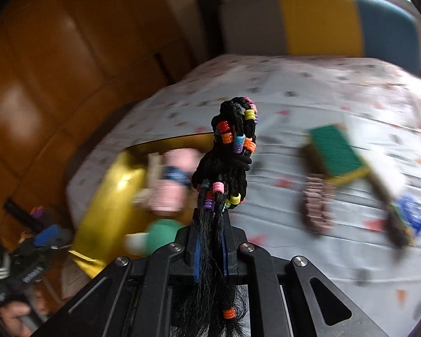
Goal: Organize soft objects
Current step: 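Carry the black wig into the gold tray and release it with the right gripper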
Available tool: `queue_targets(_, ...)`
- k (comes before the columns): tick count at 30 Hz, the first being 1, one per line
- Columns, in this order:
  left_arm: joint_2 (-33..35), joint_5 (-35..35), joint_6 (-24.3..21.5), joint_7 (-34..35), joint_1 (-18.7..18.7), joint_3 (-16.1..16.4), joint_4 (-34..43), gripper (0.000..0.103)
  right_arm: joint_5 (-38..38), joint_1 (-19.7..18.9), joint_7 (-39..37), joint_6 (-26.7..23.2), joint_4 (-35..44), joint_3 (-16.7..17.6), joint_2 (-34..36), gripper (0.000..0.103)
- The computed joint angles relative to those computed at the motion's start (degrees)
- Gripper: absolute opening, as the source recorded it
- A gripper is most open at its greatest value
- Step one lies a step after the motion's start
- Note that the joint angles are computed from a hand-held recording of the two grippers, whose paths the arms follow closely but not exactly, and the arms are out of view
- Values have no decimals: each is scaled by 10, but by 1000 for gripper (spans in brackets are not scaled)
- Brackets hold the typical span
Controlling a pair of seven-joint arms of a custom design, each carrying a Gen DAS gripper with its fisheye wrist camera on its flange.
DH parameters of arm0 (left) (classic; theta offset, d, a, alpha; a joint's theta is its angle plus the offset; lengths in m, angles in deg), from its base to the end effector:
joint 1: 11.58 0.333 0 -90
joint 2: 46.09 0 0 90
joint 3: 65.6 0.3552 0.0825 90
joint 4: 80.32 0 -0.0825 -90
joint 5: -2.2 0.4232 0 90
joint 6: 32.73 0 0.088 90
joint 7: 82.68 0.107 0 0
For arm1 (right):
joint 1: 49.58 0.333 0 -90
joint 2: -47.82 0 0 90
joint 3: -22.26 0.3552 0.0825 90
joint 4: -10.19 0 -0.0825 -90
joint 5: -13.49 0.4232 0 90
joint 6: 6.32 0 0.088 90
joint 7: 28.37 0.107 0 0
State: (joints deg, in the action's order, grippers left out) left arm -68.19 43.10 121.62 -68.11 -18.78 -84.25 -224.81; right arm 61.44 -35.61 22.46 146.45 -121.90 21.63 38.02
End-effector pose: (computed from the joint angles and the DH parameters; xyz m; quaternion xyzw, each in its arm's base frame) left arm 0.4151 -0.2323 0.4727 -0.7433 0.5591 -0.2571 0.2623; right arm 0.5379 0.1050 0.4849 -0.7382 0.5672 -0.0571 0.3606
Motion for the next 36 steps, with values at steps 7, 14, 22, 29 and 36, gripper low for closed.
queue_targets(7,-17,-10,-1,-1,4,9,-18,59,39,30,1,-87,98,35,92,11)
queue_targets(14,-21,-33,-1,14,8,19,-33,59,-5,43,116,-104,207,70,206,11)
queue_targets(22,-19,-54,-1,28,13,23,-40,59,-91,44,207,-101,268,80,277,32)
queue_targets(29,-11,-47,0,27,18,16,-30,59,-15,11,126,-81,228,99,235,47)
queue_targets(36,-9,-34,-10,30,13,9,-13,59,37,9,59,-48,161,83,167,49)
